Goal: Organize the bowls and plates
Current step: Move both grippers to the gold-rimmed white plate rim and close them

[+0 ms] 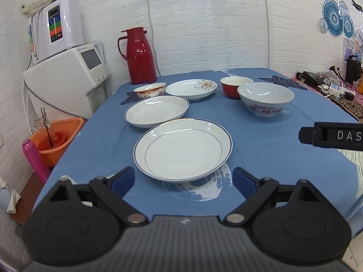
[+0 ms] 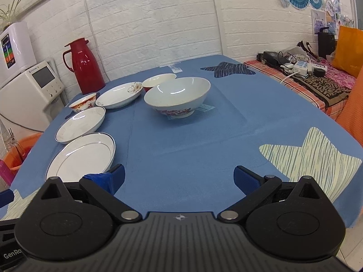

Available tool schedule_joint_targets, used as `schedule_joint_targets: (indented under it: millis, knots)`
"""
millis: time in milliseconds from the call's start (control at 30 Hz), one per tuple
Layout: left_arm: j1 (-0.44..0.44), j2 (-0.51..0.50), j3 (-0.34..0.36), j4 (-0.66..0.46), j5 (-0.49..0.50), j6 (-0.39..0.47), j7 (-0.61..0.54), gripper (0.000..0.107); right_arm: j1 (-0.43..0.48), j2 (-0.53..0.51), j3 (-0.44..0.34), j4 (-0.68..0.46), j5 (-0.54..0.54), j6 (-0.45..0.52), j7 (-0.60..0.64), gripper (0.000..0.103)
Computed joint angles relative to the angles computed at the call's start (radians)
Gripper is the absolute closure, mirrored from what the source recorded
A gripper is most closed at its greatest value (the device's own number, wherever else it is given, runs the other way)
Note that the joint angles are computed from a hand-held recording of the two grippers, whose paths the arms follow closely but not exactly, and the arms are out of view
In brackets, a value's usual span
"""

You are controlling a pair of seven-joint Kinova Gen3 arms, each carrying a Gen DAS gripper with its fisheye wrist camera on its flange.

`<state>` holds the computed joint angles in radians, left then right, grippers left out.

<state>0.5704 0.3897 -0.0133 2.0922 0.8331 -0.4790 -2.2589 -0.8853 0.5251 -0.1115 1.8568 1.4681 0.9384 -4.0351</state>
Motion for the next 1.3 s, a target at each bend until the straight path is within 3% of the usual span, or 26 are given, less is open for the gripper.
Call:
schedule_joint_targets:
  millis: [167,567,700,800,867,933,1033,1100,1200,1300]
  knots:
    - [-0.008,0.005,-0.008,-0.017,0.010,0.005,-0.010,0.016,-0.011,0.013,0.007,-0.012,0.041,0.032,-0.001,0.014]
    - [-0.019,0.007,-0.016,-0.026,-0.002,0.029,0.003,0.016,0.042,0.008,-0.033,-0.008,0.082,-0.020,-0.020,0.014]
    - [0.018,-0.011,-0.115,-0.024,-0.114,0.094,0.127,0.016,0.049,0.009,-0.040,-0.004,0.097,-0.020,-0.038,0.014]
    - [-0.003,-0.036,-0.192,-0.061,-0.236,0.205,0.224,0.016,0.100,0.019,-0.093,-0.001,0.156,-0.015,-0.064,0.013]
    - [-0.082,-0.029,-0.177,-0.123,-0.300,0.286,0.254,0.016,0.190,0.026,-0.184,-0.014,0.203,-0.025,-0.033,0.013]
    - [-0.175,0.003,-0.128,-0.202,-0.314,0.367,0.219,0.016,0.250,0.036,-0.221,-0.060,0.197,-0.079,0.047,0.013]
    - [-0.213,0.075,-0.143,-0.324,-0.301,0.489,0.143,0.016,0.274,0.063,-0.181,-0.144,0.152,-0.201,0.169,0.013]
    - [-0.232,0.117,-0.149,-0.399,-0.332,0.571,0.157,0.016,0.249,0.084,-0.102,-0.203,0.083,-0.282,0.251,0.013]
    - [-0.327,0.163,-0.072,-0.483,-0.336,0.675,0.130,0.016,0.250,0.119,-0.046,-0.273,-0.014,-0.370,0.373,0.013]
    - [-0.425,0.199,0.020,-0.527,-0.344,0.719,0.132,0.016,0.345,0.153,-0.147,-0.328,-0.073,-0.392,0.495,0.013]
